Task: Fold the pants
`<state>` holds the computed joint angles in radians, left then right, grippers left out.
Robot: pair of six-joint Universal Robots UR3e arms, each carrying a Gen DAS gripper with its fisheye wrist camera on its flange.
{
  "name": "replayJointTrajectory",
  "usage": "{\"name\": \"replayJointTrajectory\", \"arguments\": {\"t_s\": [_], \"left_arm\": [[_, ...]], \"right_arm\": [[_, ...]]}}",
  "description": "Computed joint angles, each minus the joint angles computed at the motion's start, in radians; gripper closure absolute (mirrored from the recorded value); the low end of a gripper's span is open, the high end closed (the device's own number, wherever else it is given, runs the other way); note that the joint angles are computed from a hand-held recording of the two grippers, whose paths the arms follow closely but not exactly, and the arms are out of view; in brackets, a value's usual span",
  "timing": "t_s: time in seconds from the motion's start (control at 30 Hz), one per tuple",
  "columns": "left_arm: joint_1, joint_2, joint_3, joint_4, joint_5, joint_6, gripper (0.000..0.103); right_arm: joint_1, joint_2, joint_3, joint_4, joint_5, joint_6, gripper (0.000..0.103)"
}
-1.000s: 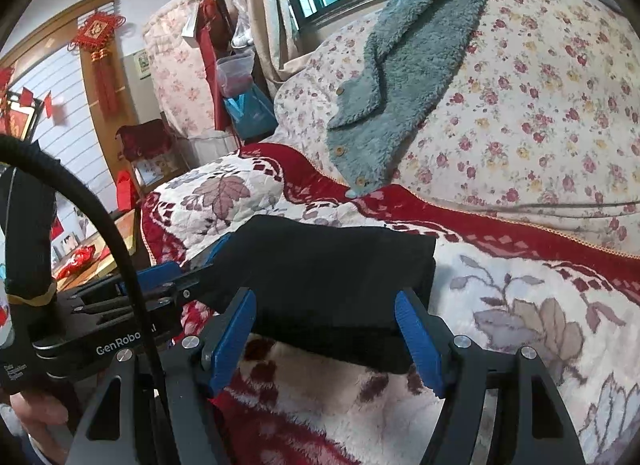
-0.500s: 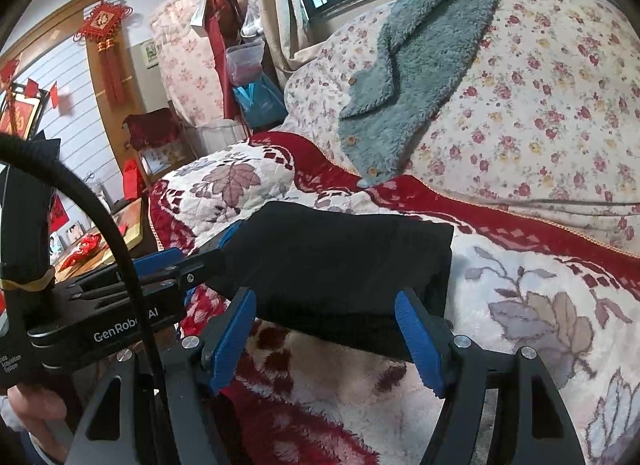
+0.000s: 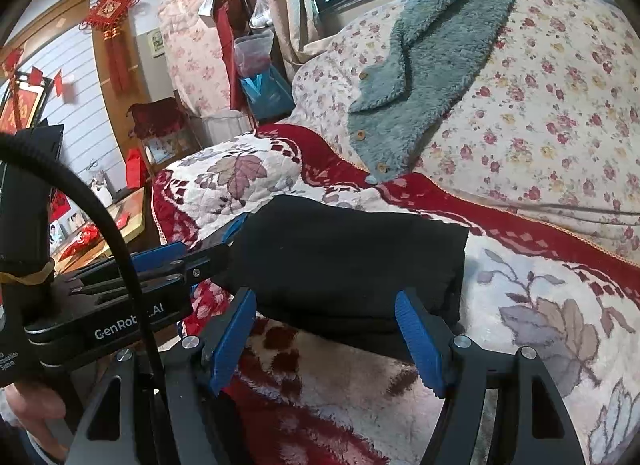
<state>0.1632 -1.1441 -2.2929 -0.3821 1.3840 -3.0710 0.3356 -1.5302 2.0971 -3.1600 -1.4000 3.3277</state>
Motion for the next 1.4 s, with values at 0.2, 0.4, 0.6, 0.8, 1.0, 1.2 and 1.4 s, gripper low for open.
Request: {"name": "replayJointTrajectory", "arguments": {"t_s": [0.2,0.4,0.6,0.8,1.0,1.2,1.4], "left_arm": [[-0.004,-0.001,0.005,-0.008,0.002,-0.003,0.047],[-0.005,-0.004,0.002,-0.007,0.003,-0.008,0.047],[-0.011,-0.012,-0.002,0.004,0.008,-0.012,0.047],[-0.025,-0.024,-0.007,0.018,0.021,-0.021,0.047],[-0.023,-0.025,-0.002,0.015,0.019,-0.018,0.047],[-0.034,-0.043,-0.027,0.088,0.027,-0.016,0.047],[-0.115,-0.086,-0.01,0.143,0.058,-0.023,0.047]], "right_arm": [[0.003,0.003,-0.005,0.004,-0.005,0.004,0.033],[0.0,0.0,-0.003,0.012,-0.002,0.006,0.033],[-0.004,0.003,0.0,0.011,0.0,0.004,0.033],[-0.006,0.006,0.001,0.006,0.002,0.004,0.033],[-0.011,0.022,-0.006,0.009,0.004,0.006,0.033],[-0.018,0.023,-0.006,0.011,0.015,0.006,0.033],[-0.068,-0.04,0.055,0.004,0.043,0.015,0.033]]}}
